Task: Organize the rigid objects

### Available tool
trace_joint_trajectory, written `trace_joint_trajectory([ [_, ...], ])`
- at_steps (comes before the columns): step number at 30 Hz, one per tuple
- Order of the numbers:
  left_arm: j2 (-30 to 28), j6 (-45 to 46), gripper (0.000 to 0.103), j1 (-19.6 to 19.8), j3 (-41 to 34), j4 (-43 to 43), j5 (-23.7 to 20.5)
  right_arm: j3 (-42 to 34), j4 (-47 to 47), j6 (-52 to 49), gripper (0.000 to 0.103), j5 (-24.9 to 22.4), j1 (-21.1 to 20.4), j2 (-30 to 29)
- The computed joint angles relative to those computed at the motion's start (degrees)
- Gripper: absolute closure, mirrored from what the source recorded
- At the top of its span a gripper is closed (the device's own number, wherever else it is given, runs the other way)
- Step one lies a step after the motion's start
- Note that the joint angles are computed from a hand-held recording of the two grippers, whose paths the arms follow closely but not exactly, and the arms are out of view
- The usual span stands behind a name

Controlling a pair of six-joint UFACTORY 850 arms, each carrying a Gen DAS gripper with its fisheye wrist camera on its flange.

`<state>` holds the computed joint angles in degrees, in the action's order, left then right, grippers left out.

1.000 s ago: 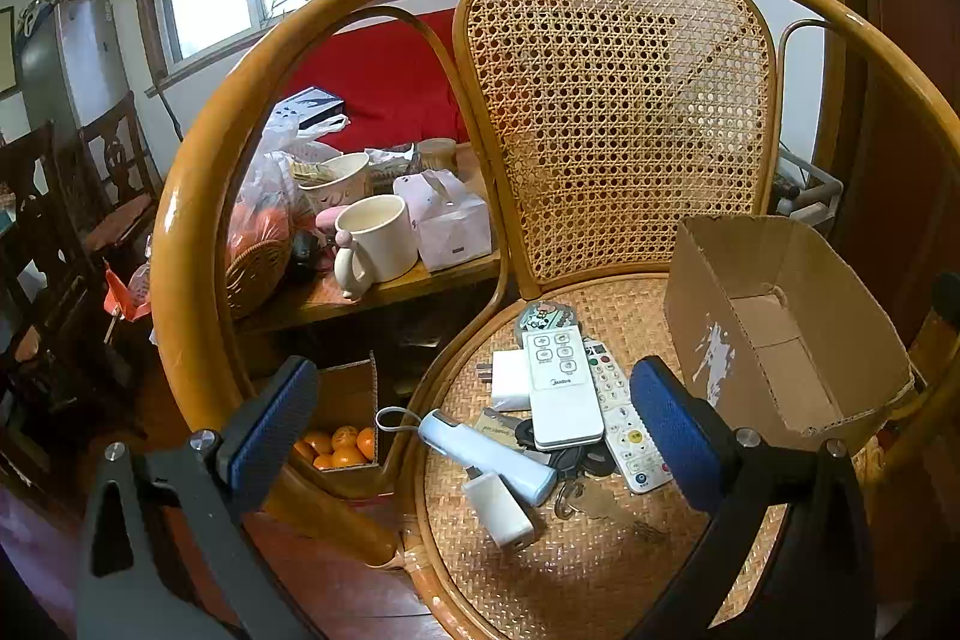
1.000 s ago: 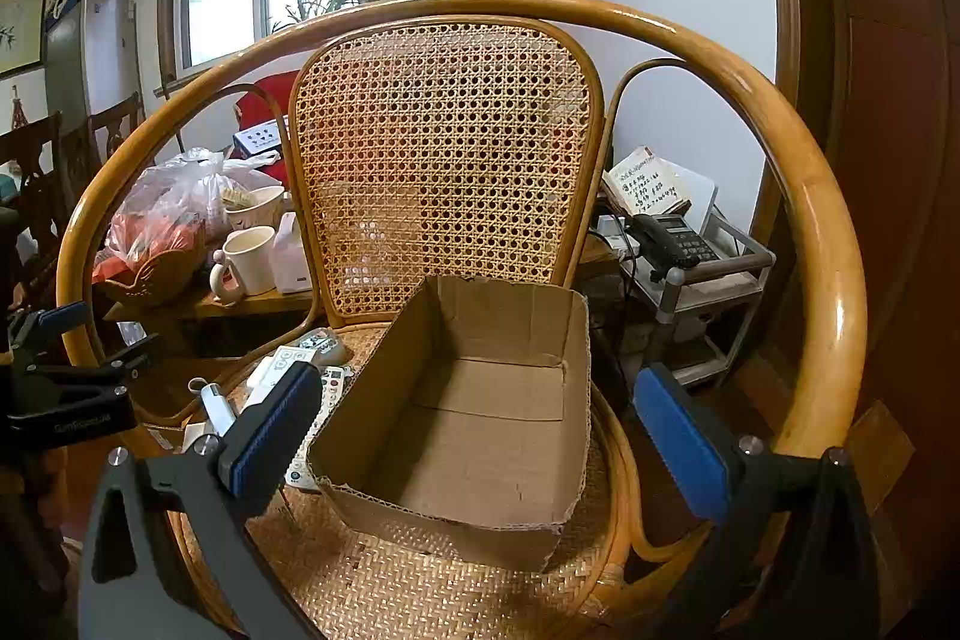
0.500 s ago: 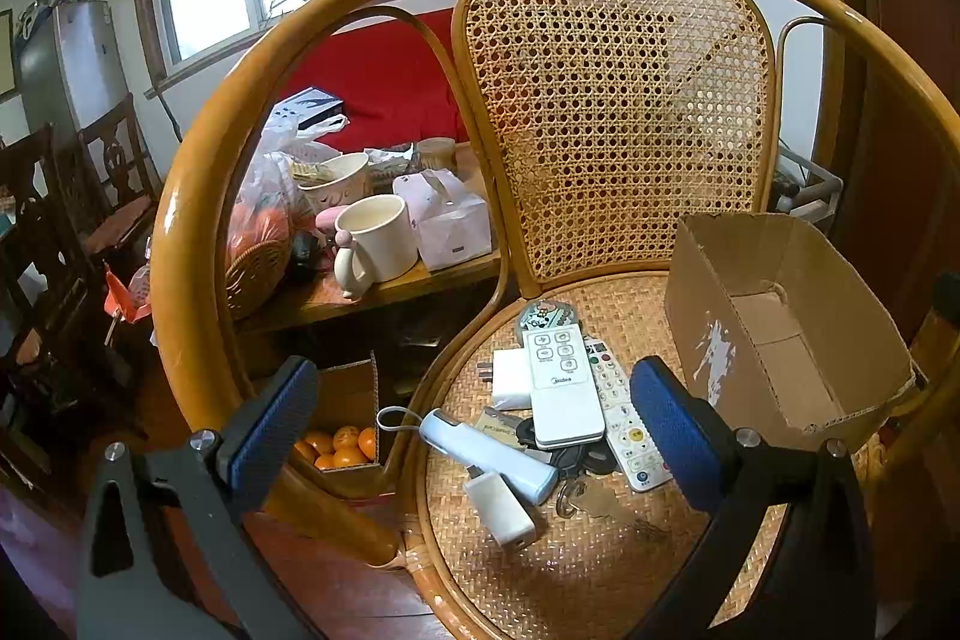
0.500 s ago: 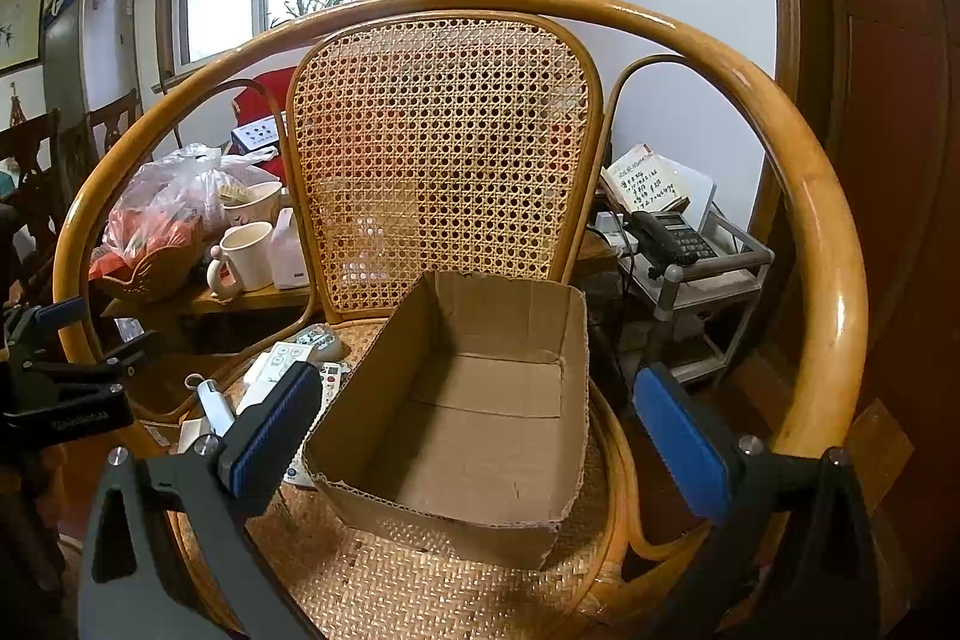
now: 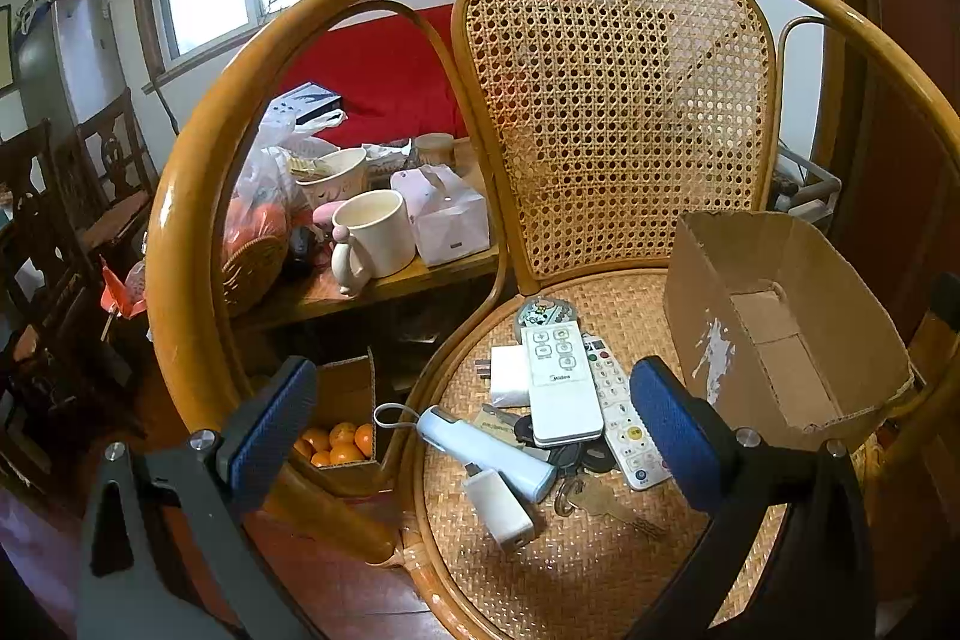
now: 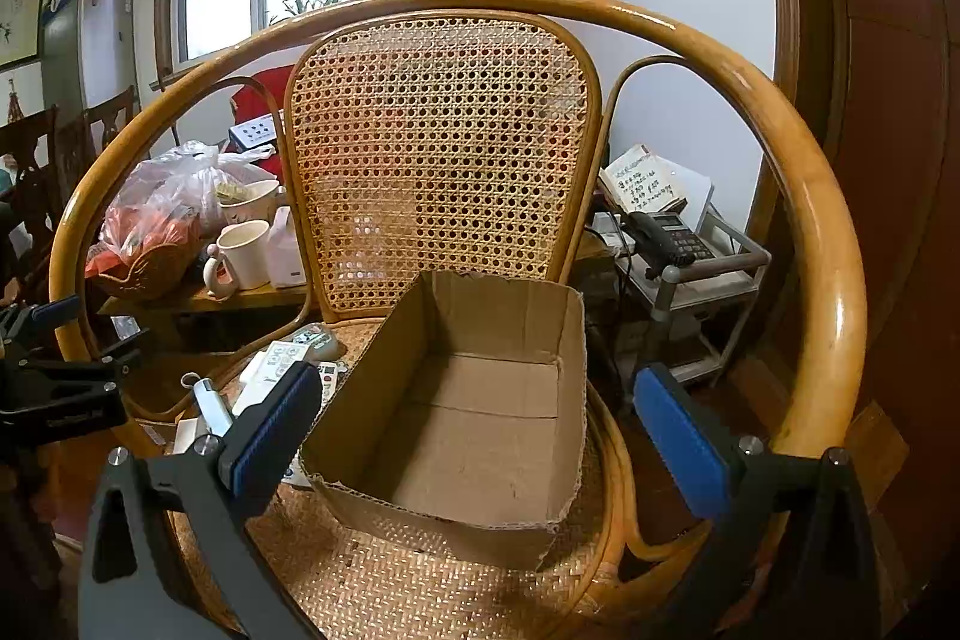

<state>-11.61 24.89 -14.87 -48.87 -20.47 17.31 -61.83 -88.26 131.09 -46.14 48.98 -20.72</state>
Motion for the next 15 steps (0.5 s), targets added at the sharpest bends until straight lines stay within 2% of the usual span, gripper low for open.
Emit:
trace_joint_trajectory([
  [8,-1.3,3.8,0.000,-0.2,-1.2,-3.2,-1.7,-0.1,1.6,-1.8,0.000,0.6,-0.7,-0.1],
  [15,-4.0,10.7,0.000,0.2,-3.9,-12.0,-4.5,-0.8,3.7,-3.0,0.000,3.1,-2.3,-0.7],
])
